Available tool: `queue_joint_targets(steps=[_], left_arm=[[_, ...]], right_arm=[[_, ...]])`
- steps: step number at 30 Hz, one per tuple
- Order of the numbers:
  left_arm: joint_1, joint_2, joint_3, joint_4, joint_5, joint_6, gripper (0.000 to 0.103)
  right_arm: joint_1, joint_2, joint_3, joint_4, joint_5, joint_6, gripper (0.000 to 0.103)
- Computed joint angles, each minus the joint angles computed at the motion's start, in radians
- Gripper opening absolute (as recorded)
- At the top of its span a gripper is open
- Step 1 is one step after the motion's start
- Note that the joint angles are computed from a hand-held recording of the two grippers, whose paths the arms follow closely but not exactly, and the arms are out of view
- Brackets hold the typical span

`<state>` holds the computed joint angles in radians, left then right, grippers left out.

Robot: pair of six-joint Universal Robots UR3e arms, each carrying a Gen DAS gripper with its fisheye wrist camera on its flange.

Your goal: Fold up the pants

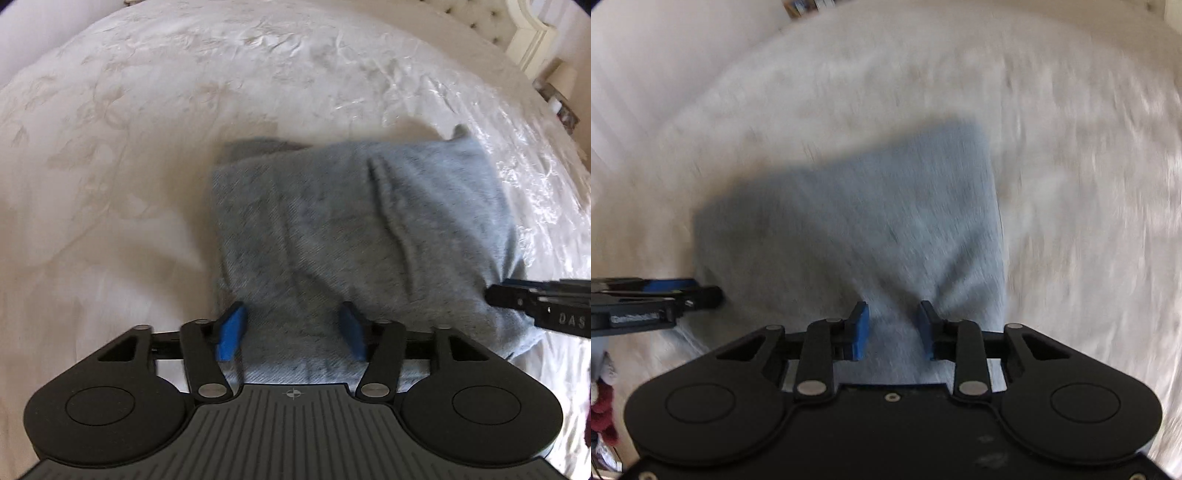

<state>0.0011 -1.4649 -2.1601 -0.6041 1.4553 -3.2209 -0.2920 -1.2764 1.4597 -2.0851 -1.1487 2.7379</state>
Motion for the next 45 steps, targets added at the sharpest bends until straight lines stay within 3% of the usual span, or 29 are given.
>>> queue_joint_targets(steps=[9, 14, 21, 23, 27, 29, 30, 36, 43, 45], left_arm=[[-0.03, 0.051, 0.043, -0.073, 0.03, -0.07, 0.064], [-0.093, 0.156, 0.099, -0.179, 0.083, -0.097, 0.064], [-0.336, 0.087, 0.33, -0.341, 0.39, -0.301, 0.064], [-0.396, 0.066, 0.387, -0.394, 0.465, -0.337, 0.065], [-0.418, 0.099, 0.434, -0.467, 0.442, -0.356, 0.065], [-0.44, 0.112, 0.452, -0.494, 0.454, -0.379, 0.065], [-0.46, 0.111, 0.466, -0.51, 0.478, -0.399, 0.065], [-0.577, 0.076, 0.589, -0.686, 0.647, -0.546, 0.067], [-0.567, 0.142, 0.604, -0.769, 0.579, -0.584, 0.067], [-0.545, 0.162, 0.606, -0.79, 0.526, -0.54, 0.067]], right_arm=[[-0.018, -0.075, 0.029, 0.051, -0.001, -0.03, 0.031], [-0.074, -0.196, 0.064, 0.115, 0.037, 0.022, 0.049], [-0.108, -0.339, 0.062, 0.213, 0.043, 0.052, 0.077], [-0.121, -0.388, 0.063, 0.244, 0.054, 0.024, 0.08], [-0.143, -0.448, 0.028, 0.314, 0.071, -0.017, 0.083], [-0.164, -0.483, 0.017, 0.354, 0.09, -0.03, 0.094], [-0.173, -0.5, 0.02, 0.358, 0.098, -0.031, 0.099], [-0.216, -0.591, -0.006, 0.441, 0.102, -0.039, 0.103], [-0.22, -0.646, -0.046, 0.515, 0.046, -0.049, 0.103], [-0.218, -0.655, -0.058, 0.54, 0.029, -0.05, 0.103]])
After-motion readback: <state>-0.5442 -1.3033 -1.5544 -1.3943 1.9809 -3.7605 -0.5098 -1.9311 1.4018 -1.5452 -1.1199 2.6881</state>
